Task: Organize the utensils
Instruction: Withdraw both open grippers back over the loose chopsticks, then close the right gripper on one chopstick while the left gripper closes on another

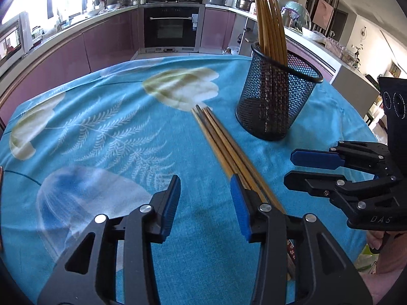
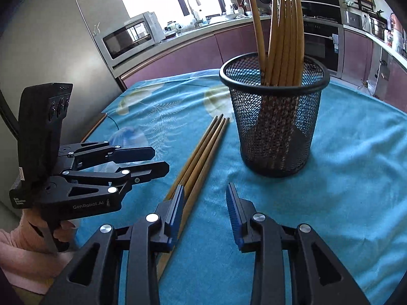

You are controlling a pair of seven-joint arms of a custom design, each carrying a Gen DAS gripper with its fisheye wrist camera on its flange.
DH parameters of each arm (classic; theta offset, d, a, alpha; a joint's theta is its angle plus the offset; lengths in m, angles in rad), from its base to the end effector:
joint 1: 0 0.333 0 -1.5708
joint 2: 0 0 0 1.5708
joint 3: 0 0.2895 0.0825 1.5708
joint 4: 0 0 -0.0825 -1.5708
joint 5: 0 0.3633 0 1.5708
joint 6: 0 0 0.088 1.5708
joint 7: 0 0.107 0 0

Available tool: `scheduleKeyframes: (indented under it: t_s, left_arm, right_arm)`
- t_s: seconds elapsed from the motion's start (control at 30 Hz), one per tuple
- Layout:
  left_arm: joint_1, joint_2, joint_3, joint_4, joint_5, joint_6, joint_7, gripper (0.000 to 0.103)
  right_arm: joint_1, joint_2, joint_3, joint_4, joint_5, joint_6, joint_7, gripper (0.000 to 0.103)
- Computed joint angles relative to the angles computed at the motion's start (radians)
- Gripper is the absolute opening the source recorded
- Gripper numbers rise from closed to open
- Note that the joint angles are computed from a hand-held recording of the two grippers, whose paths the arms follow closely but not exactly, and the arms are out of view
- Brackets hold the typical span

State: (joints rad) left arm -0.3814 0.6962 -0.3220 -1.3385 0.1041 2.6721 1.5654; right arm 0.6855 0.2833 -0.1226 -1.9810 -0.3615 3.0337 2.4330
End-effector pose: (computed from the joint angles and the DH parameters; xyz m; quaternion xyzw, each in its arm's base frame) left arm 0.6061 -0.4310 0.3982 -0.4264 0.8413 -0.3188 0.0944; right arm 0.5126 0.3616 0.4000 -0.6742 0.6327 -0.1263 0.3593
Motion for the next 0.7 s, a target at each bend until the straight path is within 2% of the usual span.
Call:
scheduleKeyframes:
  t_s: [0.4,0.53,0.7]
  left_arm:
    - [-0.007,0.001,-0.009,0.002,-0.008,-0.014,0.01,0.044]
    - [-0.006,0.0,-0.011,0.001,-0.011,-0.016,0.013,0.045]
    - [-0.013,0.011,-0.008,0.017,-0.009,-0.023,0.016,0.048]
  right_arm:
    - [0.006,0.025,0.015,0.034,-0.024,-0.066,0.008,0.032]
    - [0.028,0.039,-0.001,0.065,-0.081,-0.106,0.044,0.032]
    - [0.008,0.041,0.018,0.072,-0.105,-0.121,0.057,0.032]
